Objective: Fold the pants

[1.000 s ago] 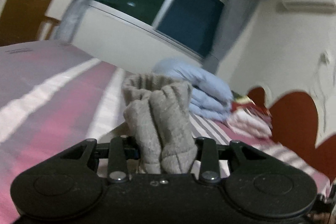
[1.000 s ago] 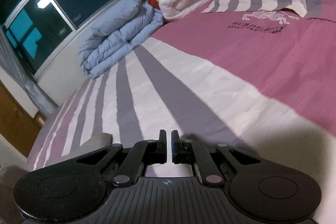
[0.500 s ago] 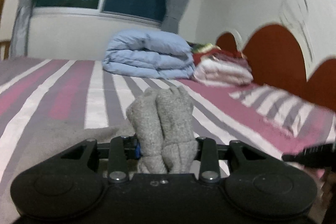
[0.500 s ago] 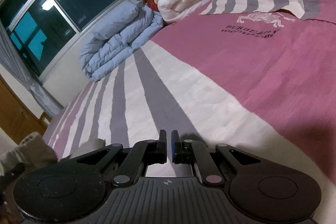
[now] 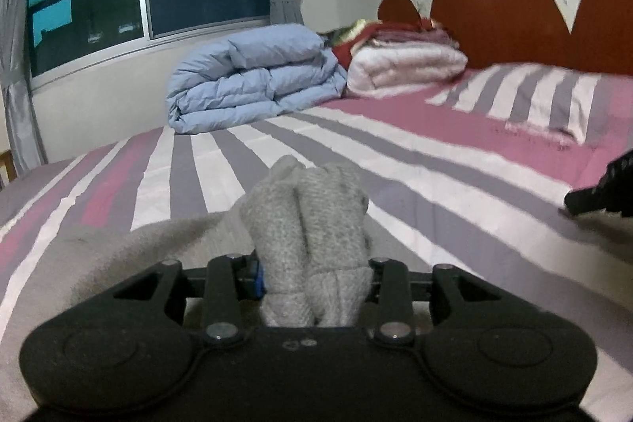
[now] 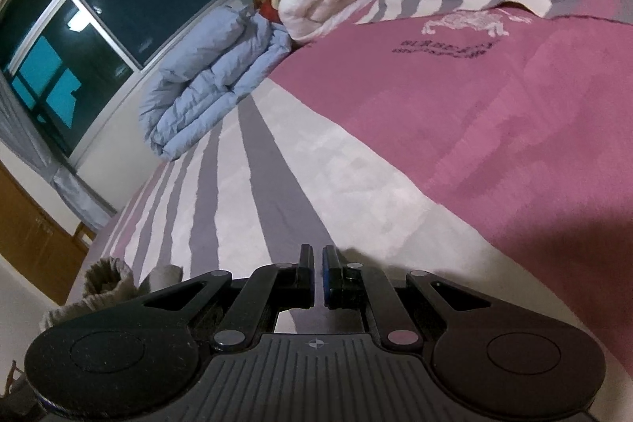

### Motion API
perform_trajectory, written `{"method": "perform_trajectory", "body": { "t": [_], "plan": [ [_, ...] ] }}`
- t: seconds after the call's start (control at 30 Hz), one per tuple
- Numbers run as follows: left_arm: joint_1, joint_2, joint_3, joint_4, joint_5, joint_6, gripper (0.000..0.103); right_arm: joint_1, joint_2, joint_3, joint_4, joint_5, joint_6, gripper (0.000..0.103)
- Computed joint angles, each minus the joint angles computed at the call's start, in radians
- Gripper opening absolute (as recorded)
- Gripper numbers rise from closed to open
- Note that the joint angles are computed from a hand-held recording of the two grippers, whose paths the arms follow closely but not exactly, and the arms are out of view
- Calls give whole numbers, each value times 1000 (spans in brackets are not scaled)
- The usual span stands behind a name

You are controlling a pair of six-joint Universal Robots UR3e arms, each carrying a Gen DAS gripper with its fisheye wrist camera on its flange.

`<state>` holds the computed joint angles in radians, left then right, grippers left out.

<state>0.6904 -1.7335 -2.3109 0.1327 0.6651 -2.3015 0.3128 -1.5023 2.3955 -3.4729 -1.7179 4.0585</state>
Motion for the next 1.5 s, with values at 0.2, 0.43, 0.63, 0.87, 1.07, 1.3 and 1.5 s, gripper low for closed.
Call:
{"method": "perform_trajectory", "body": {
  "t": [0.2,0.43,0.63,0.87,1.07,1.3,1.5],
  "plan": [
    [-45,-1,-66,149,70,-22,37,31,0,10,3,-27,37,5],
    [14,117,-186,78,-87,157,64,57,-33,-3,53,-55,44,5],
    [332,378,-188,-390,-328,419,67,128,-73,-52,127,-113,54,5],
    [553,59,75,-347,-214,330,72,270,112,-249,49,-100,80,5],
    [637,-69,223,-428,-154,181,72,374,322,-504,49,-101,174,98],
    [650,-88,264,-522,-183,215,74,415,443,-700,95,-91,159,97],
    [654,-109,286,-581,-188,258,75,391,553,-849,188,3,187,70]
  ]
}}
